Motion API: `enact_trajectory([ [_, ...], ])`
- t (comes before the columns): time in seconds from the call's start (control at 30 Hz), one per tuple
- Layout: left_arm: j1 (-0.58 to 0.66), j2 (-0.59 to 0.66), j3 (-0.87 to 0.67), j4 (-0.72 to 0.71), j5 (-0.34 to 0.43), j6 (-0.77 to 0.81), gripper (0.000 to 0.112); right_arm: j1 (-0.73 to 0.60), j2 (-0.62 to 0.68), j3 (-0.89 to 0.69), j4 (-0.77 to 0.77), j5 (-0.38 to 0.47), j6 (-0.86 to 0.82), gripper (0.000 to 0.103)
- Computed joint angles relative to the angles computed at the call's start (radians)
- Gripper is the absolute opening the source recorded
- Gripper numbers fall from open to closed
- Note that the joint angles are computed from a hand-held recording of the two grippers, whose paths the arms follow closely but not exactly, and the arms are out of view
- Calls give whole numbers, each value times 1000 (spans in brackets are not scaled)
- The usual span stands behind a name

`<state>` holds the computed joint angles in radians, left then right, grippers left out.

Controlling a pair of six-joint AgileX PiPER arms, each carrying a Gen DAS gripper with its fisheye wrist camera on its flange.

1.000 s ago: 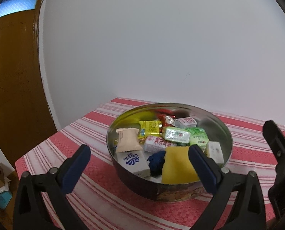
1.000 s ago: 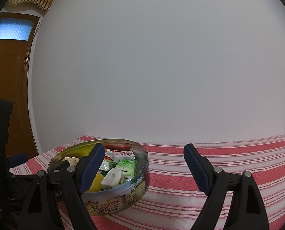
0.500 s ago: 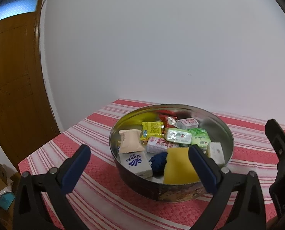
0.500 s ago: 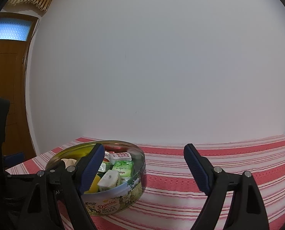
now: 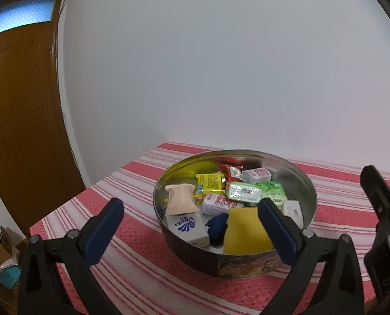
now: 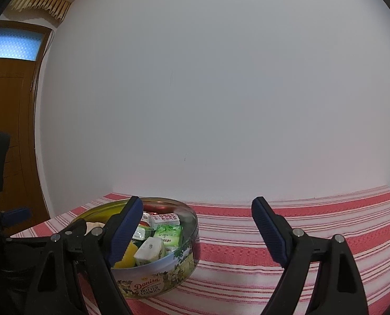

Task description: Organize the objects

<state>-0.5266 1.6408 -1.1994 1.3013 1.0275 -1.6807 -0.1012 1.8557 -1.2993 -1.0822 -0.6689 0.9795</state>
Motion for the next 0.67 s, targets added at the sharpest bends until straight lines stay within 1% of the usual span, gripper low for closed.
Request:
enact_trajectory([
  [0.07, -13, -3, -2, -2, 20, 2, 103, 7, 3, 3, 16, 1, -15, 87],
  [0.1, -12, -5, -3, -7, 18, 5, 103, 11, 4, 4, 20, 1, -20, 87],
  [0.13, -11, -11, -2, -14, 10, 5, 103, -16, -3, -4, -16, -12, 14, 87],
  [0.2, -1, -27, 8, -29, -23, 2, 103, -10, -1, -2, -5, -9, 3, 87],
  [0.27, -5, -35, 16, -23, -28, -9, 103, -2, 4, 1, 14, -5, -12, 87],
  [0.3, -10, -37, 23, -11, -24, -20, 103, -4, -10, 16, 13, -7, -13, 87],
  [0.47, -16, -22, 6, -15, 0, -1, 103, 0, 2, 16, 30, -2, -22, 87],
  [0.57, -8, -32, 12, -23, -23, 1, 103, 20, 3, 22, 63, 10, -49, 87],
  [0.67, -8, -40, 15, -29, -23, -5, 103, 36, 9, 25, 81, 22, -70, 87],
])
